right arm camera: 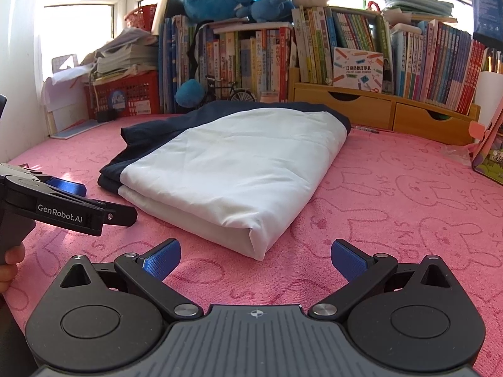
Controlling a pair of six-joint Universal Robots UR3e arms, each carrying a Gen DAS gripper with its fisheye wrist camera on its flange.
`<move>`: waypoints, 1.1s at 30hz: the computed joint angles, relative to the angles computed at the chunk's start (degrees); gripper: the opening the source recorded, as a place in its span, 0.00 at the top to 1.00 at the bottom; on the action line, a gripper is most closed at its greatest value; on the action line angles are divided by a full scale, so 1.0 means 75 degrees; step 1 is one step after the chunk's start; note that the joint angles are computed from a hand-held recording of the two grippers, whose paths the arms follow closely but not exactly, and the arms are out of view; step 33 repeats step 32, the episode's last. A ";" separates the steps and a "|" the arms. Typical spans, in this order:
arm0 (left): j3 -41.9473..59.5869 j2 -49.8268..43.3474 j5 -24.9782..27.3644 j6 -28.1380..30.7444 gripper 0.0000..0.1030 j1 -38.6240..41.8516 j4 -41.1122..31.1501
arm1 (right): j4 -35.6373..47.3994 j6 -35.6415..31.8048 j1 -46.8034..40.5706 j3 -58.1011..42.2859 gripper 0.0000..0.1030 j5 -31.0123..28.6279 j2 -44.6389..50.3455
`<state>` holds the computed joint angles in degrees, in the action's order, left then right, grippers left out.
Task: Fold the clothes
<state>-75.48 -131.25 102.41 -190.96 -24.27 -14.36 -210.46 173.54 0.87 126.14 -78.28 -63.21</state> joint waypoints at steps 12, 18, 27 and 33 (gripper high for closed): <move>-0.0035 -0.0029 -0.0006 0.0001 0.00 0.0008 0.0097 | 0.0333 -0.0103 0.0044 -0.0108 0.00 -0.0062 -0.0083; -0.0040 -0.0037 -0.0008 0.0003 0.00 0.0011 0.0128 | 0.0442 -0.0119 0.0044 -0.0159 0.00 -0.0062 -0.0100; -0.0095 -0.0026 -0.0023 0.0007 0.00 0.0017 0.0205 | 0.0639 -0.0130 0.0067 -0.0219 0.00 -0.0102 -0.0143; -0.0096 -0.0027 -0.0019 0.0008 0.00 0.0018 0.0205 | 0.0780 -0.0143 0.0078 -0.0257 0.00 -0.0127 -0.0172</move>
